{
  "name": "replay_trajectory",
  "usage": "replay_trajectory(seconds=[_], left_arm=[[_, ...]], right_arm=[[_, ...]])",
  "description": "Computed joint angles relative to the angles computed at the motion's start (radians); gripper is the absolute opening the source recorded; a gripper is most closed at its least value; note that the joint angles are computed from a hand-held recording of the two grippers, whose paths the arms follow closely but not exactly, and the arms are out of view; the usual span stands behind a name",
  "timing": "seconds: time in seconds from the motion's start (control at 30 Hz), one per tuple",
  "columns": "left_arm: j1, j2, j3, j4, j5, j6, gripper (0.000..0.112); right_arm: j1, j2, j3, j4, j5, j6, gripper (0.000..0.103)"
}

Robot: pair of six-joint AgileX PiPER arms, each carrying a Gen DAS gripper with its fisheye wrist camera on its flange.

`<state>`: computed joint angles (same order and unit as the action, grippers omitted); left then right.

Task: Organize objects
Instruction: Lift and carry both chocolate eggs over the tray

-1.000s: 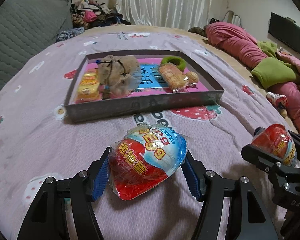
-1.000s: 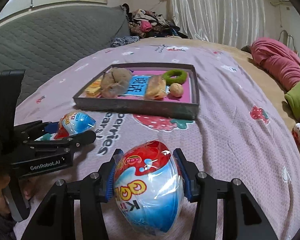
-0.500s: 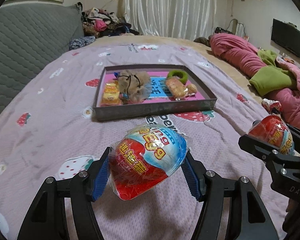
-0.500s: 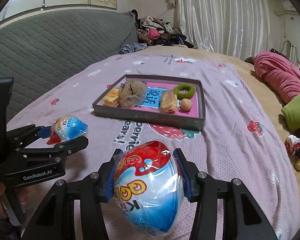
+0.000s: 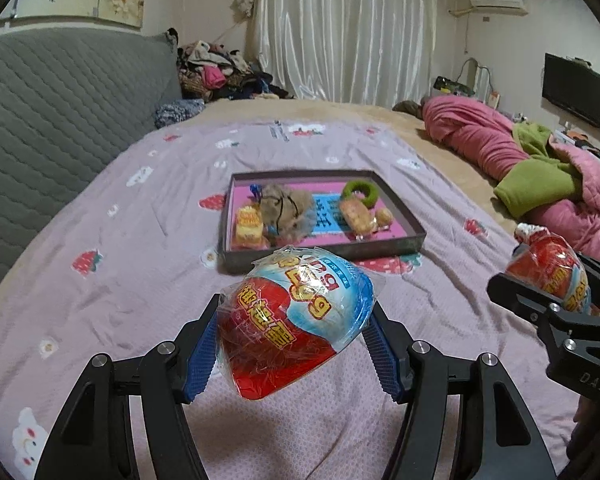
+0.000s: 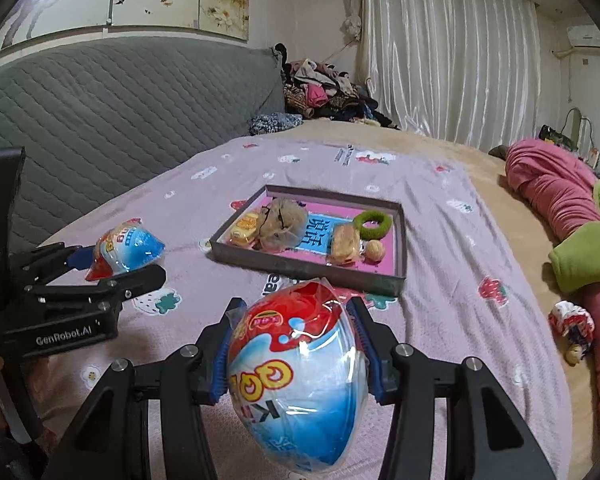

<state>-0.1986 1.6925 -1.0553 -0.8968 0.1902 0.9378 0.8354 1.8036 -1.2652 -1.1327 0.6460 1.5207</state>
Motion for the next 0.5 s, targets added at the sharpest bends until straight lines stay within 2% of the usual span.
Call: replay_trajectory(seconds=[0.1, 0.23, 0.5], left_arm=[[0.004, -0.024, -0.021, 0.045, 0.026, -0.048, 0.068], [-0.010, -0.044, -0.076, 0.209, 0.055, -0.204, 0.068], [-0.041, 0.003, -0.300, 0.451, 0.148, -0.433, 0.068]], right_arm=[[0.015, -0.030, -0.017, 0.016, 0.044, -0.048, 0.052], [0.013, -0.055, -0.069, 0.054, 0.089, -0.135, 0.052], [-0.042, -0.046, -0.248, 0.143, 0.130, -0.346, 0.052]])
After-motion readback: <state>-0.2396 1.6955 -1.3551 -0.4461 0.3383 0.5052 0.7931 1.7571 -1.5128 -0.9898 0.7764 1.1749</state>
